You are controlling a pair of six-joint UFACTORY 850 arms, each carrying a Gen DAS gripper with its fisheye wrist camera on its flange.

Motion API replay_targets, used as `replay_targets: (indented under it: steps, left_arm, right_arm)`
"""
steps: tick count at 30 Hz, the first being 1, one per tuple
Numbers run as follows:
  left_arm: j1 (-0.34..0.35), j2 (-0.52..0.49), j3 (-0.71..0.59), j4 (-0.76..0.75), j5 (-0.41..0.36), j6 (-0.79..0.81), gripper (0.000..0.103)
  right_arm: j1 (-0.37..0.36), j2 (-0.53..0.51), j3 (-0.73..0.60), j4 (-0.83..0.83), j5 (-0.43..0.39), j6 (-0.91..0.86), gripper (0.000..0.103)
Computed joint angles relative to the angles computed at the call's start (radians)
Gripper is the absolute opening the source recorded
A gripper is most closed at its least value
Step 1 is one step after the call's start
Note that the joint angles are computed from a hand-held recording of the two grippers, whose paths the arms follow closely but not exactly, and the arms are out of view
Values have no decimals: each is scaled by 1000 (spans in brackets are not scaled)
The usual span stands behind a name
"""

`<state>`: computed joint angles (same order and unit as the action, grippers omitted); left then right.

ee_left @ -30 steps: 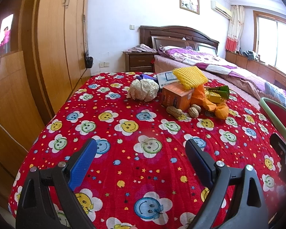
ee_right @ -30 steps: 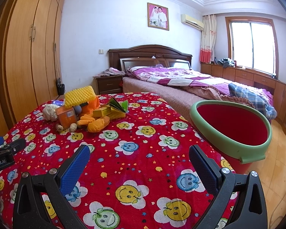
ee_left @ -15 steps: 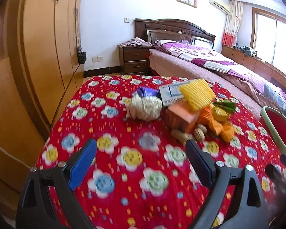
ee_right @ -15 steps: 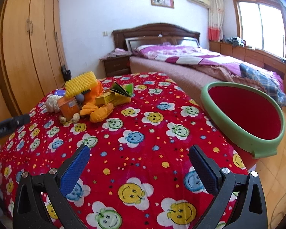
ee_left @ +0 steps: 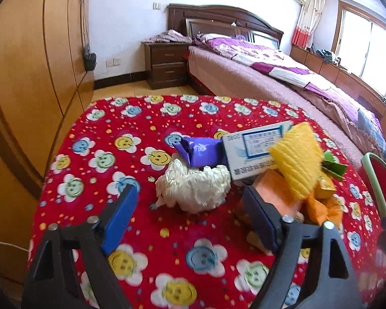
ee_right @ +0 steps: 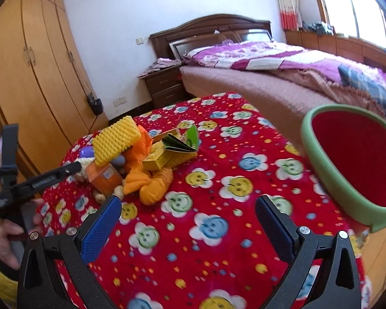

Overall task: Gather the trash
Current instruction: 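Grasp the white crumpled bag with the left tool while the right tool grasps the orange mesh bag, then carry both items over the green-rimmed bucket and open both tools to drop them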

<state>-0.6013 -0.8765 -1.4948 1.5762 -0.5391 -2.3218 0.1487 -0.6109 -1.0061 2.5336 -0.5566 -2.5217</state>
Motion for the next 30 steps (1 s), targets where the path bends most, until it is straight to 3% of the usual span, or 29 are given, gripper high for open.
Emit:
replay_targets:
  steps: [5,8,12,14,16,20,22,25,30]
  left_arm:
    - [40,-31,-22,5,107,-21,64]
    - [54,-32,-10,124,159,-149,55]
    - [54,-18,13,284,171,-293,43]
    - [52,-9,29,328,172,-328,41]
    - [49,1,39,355,173,-349,39]
    - [38,36,80,420,160,-421,39]
    - [27,55,101,440,144,-445,39]
    - [3,94,142,462,114,-468,39]
    - [-32,145,193,467,70,-493,39]
  right_arm:
    - [38,-46,-84,-40,113,59,103]
    - [54,-76,-129,-80,155,90,103]
    - [67,-108,-177,-150,187,172,101]
    - [67,-121,-193,-204,186,232,94]
    - [67,-137,-216,-264,198,305,76]
    - [62,-150,-231,-351,179,401,55]
    - [58,-148,-227,-417,150,449,32]
    - [59,-129,-194,-371,129,386,20]
    - [38,-76,-113,-332,62,344,17]
